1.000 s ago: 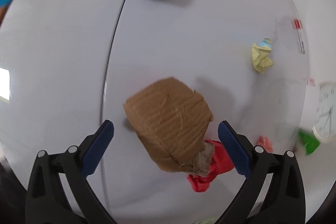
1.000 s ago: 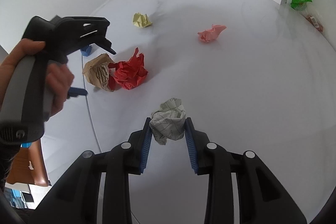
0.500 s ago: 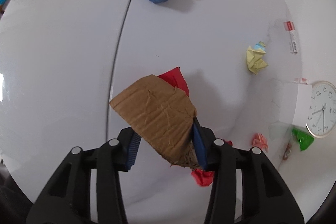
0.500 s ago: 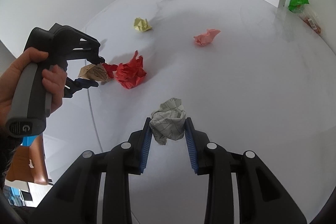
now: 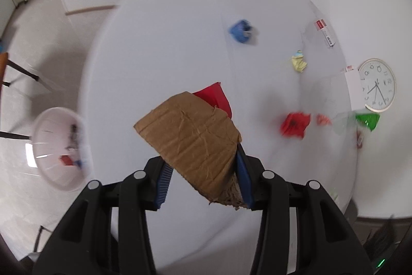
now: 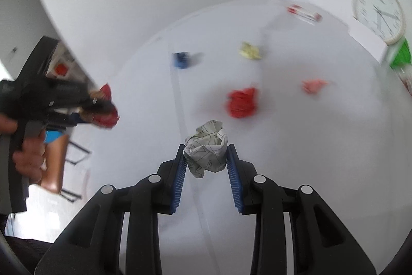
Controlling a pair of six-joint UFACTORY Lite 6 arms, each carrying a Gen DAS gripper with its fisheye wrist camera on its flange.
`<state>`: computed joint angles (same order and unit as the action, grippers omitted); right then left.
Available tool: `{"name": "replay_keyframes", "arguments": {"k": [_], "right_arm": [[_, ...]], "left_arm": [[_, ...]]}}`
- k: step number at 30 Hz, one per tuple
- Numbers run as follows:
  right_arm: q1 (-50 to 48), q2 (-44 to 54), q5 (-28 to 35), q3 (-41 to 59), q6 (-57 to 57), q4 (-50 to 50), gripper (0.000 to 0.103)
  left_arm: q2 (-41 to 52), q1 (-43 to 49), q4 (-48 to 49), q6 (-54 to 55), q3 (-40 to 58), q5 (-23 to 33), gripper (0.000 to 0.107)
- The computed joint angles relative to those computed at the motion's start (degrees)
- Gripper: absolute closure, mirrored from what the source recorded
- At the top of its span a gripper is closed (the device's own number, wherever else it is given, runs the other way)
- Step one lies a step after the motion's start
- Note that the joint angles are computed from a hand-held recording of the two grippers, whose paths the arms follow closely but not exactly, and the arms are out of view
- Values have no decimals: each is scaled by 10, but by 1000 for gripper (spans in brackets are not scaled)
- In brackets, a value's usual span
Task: Collect trash
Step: 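Carry the cardboard and white paper over the wastebasket and open both grippers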
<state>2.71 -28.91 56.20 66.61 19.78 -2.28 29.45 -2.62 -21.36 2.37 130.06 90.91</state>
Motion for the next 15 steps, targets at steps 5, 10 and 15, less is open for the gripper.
{"name": "replay_keyframes", "arguments": {"k": [5,10,15], "right_arm": [[209,56,17,74,156,-104,70],[360,177,15,187,240,-160,70],[422,308,14,315,241,-163,70]], "left_arm": [[-58,152,10,147,-33,23,63],[-42,307,7,269,-8,60,63],[-42,347,25,326,-102,-23,62]]}}
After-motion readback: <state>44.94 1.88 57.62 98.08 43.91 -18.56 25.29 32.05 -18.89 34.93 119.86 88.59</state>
